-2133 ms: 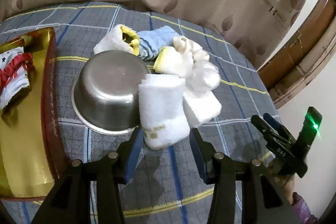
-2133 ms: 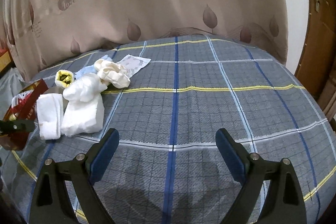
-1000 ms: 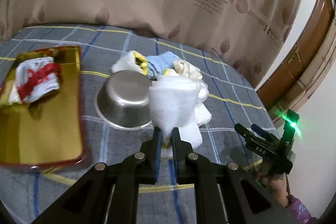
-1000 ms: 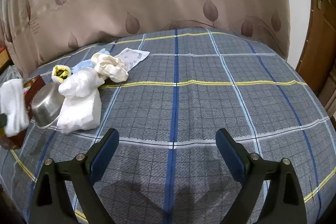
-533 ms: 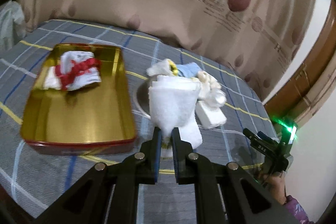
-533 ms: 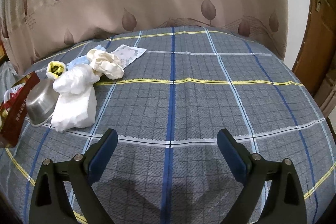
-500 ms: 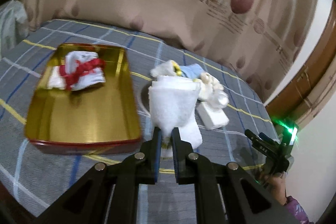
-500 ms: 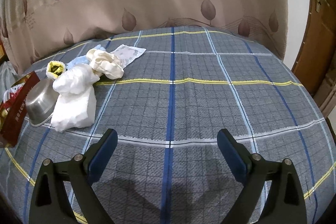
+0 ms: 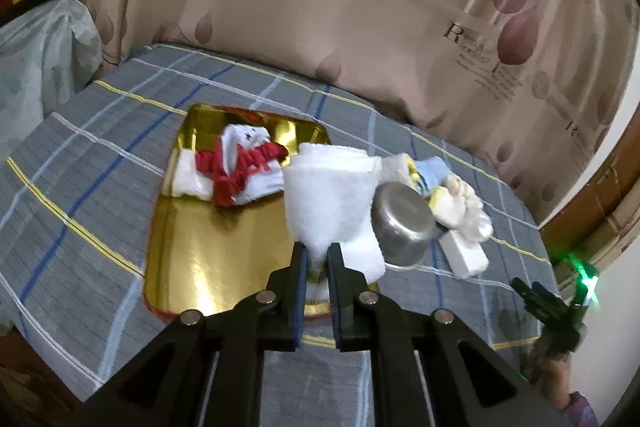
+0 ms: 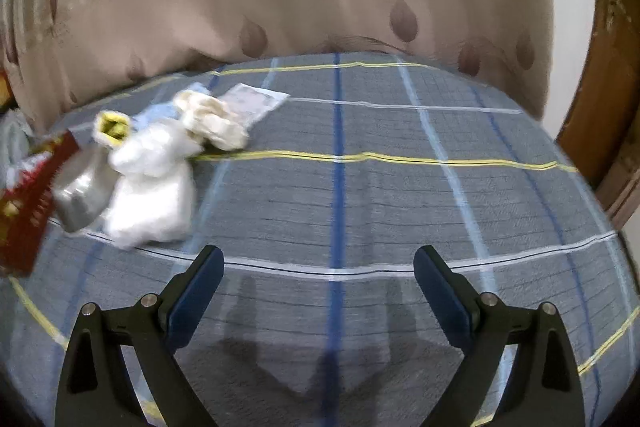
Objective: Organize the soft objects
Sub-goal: 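Carry the towel over the gold tin with left tool while right tool grasps plastic-wrapped bundle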
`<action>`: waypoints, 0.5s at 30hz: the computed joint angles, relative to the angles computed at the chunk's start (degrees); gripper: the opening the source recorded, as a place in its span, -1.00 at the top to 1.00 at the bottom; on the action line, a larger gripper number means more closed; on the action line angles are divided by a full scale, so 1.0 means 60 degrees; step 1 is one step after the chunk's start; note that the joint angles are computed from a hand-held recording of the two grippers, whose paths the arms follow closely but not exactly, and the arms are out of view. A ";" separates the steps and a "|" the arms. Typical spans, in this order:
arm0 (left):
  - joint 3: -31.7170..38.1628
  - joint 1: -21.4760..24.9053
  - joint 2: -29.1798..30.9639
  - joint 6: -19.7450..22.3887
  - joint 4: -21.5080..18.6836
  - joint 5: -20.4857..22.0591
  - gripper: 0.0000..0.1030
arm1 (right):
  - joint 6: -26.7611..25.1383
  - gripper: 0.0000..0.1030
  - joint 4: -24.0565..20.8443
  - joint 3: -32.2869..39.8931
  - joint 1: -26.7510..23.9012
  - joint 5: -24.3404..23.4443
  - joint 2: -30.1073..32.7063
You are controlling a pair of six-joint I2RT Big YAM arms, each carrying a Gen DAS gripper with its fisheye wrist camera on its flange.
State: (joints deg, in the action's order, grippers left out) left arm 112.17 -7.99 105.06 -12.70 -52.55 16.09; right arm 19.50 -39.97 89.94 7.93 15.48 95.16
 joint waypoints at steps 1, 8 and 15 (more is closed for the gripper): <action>0.0071 0.0035 0.0047 -0.0031 0.0010 0.0032 0.81 | 0.0091 -0.84 -0.0046 0.0137 0.0032 -0.0191 0.0005; 0.0549 0.0128 0.0401 -0.0038 -0.0122 0.0144 0.81 | 0.0715 -0.84 -0.1218 0.2654 0.0177 -0.1920 0.1099; 0.1003 0.0306 0.0800 -0.0097 -0.0453 0.0442 0.80 | 0.1975 -0.59 -0.3186 0.5817 0.0101 -0.3320 0.3185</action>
State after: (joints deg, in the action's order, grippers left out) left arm 118.19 -6.15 109.86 -13.29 -55.26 18.75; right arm 31.35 -59.09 124.84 8.53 -4.44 114.27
